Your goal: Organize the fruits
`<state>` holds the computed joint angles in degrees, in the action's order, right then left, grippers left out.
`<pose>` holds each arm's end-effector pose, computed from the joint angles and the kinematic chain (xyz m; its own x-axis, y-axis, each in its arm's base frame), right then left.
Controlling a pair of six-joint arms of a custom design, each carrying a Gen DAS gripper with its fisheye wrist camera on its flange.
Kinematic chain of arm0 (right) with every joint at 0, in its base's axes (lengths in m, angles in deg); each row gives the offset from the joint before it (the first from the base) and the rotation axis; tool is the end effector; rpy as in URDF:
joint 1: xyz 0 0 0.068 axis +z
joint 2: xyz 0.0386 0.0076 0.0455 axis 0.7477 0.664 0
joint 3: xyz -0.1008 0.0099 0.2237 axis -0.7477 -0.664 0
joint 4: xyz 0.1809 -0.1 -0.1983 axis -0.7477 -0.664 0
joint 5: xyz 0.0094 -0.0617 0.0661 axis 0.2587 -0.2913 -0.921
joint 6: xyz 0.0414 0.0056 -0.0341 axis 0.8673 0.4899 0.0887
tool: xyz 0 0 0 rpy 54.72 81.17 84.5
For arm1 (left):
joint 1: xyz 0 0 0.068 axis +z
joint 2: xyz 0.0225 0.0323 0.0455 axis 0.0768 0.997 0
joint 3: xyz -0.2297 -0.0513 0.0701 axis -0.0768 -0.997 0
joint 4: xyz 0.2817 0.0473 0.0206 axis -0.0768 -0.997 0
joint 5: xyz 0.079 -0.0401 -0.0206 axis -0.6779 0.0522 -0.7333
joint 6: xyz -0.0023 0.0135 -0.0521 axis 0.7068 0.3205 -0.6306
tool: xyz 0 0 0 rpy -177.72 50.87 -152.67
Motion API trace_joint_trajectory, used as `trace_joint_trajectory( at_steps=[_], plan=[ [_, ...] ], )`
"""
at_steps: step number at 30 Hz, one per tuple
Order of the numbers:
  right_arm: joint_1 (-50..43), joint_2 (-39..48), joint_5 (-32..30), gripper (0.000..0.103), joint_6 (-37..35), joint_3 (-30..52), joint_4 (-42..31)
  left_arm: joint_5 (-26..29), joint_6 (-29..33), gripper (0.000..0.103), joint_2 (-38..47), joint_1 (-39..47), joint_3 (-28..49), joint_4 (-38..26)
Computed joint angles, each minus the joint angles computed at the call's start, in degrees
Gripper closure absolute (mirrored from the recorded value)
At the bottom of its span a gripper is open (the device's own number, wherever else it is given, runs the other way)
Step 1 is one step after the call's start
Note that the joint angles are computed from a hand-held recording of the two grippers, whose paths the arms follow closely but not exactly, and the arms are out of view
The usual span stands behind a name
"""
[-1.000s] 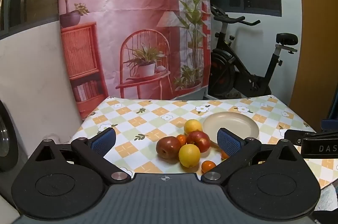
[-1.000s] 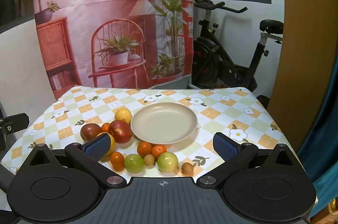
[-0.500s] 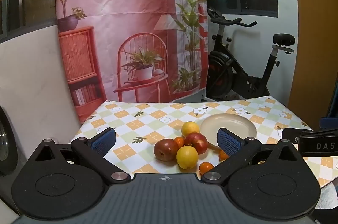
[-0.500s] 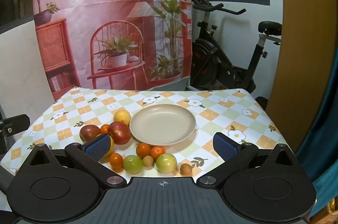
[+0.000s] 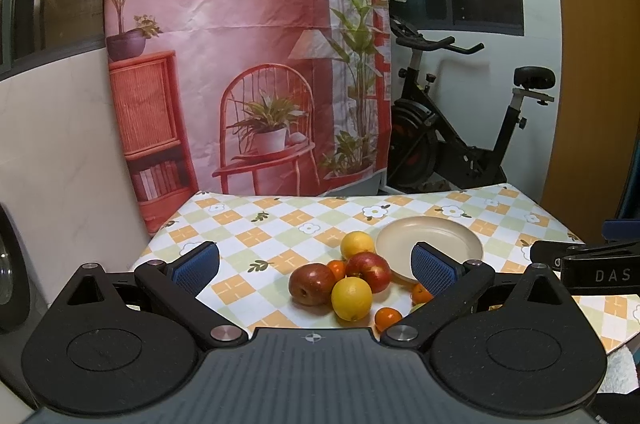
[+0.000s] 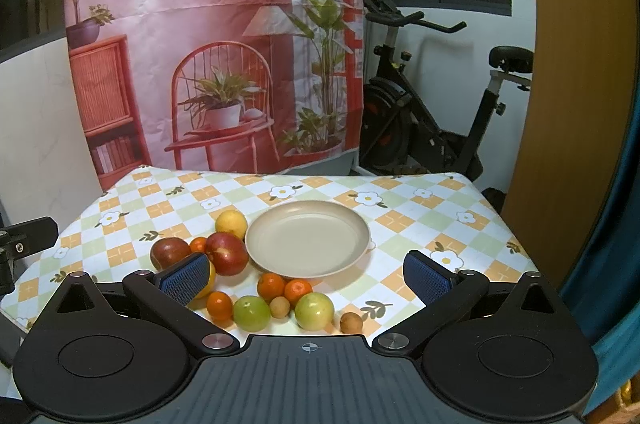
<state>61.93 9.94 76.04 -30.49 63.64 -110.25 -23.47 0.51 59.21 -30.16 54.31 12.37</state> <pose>0.3419 0.0828 0.3256 -0.5345 -0.1444 -0.8327 -0.2536 0.9673 -0.0050 0.2809 -0.1628 0.2824 -0.4185 -0.0096 -0.9082 -0.2417 0.9651 0.1012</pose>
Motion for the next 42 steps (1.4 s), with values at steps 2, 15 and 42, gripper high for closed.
trace_joint_trajectory(
  at_steps=[2,15,42],
  plan=[
    [0.07,-0.05,0.04,0.0,-0.04,-0.36,0.35,0.05,-0.07,0.0,0.04,-0.02,0.01,-0.04],
    [-0.35,-0.36,-0.22,0.0,0.44,0.02,-0.14,-0.05,0.4,0.0,0.24,-0.31,0.28,-0.24],
    [-0.55,-0.72,-0.51,0.0,0.1,-0.62,0.18,0.35,-0.03,0.0,0.09,-0.14,0.05,-0.49]
  ],
)
